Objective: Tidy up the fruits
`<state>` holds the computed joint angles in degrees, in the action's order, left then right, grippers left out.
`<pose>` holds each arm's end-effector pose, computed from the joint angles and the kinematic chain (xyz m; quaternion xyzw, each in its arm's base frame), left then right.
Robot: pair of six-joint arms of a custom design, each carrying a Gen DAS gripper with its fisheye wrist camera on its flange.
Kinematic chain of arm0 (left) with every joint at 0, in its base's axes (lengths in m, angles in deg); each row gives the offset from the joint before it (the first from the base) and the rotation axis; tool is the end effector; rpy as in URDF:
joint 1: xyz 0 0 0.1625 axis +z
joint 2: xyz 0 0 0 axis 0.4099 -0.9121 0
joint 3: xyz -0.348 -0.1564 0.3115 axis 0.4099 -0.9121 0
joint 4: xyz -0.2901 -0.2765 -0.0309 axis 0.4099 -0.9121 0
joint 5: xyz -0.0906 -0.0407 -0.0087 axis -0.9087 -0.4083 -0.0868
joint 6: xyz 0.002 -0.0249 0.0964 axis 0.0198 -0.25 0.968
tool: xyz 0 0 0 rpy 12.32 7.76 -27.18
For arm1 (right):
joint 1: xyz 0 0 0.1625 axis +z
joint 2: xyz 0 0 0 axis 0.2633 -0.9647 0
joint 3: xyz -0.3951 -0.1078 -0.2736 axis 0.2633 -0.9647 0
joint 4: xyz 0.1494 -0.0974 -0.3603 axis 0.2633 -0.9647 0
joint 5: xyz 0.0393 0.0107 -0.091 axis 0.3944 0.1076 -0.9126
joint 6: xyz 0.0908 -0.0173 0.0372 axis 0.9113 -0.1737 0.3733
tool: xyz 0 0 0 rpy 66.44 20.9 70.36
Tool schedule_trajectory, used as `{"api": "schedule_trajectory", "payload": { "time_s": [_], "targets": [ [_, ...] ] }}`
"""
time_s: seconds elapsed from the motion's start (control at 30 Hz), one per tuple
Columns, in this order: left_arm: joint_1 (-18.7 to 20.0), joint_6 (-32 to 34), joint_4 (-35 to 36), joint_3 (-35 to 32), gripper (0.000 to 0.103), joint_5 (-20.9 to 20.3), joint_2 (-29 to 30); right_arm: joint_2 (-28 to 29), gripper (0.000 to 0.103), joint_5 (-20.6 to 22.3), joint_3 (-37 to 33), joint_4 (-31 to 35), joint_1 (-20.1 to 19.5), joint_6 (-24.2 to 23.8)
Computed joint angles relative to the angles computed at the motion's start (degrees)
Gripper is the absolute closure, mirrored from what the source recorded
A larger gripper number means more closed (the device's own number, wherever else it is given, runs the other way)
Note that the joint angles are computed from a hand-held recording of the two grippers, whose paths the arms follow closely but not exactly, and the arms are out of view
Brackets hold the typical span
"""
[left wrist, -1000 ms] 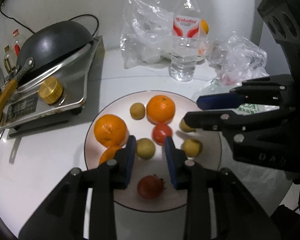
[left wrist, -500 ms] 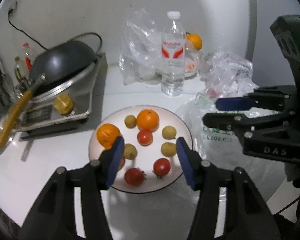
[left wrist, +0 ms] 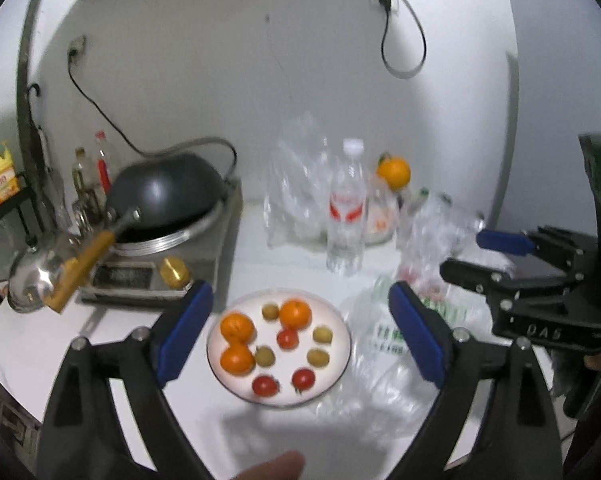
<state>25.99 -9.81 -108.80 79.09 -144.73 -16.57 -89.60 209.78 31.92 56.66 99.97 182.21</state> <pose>-0.2279 -0.5389 0.2165 0.4536 0.8022 -0.3634 0.1369 0.2749 -0.4592 0.1626 0.1290 -0.7742 0.4726 0.4008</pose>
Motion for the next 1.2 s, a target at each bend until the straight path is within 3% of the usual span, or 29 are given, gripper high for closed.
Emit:
{"api": "schedule_trajectory", "payload": {
  "time_s": [0.13,0.3,0.63,1.2],
  "targets": [
    [-2.2,0.5,-4.4,1.2,0.002,0.5,-1.5,-2.3,0.025,1.8,2.5,-7.1,2.7,-4.9],
    [-4.9,3.4,-10.6,2.3,0.001,3.0,-2.0,-4.7,0.018,2.3,5.0,-15.0,5.3,-10.6],
    [-7.7,3.2,-12.5,3.3,0.001,4.4,-4.6,-6.7,0.018,1.2,6.9,-24.4,8.8,-19.6],
    [-9.6,3.0,-14.7,4.7,0.001,5.0,-5.9,-7.4,0.018,1.5,8.5,-30.0,10.9,-24.0]
  ]
}}
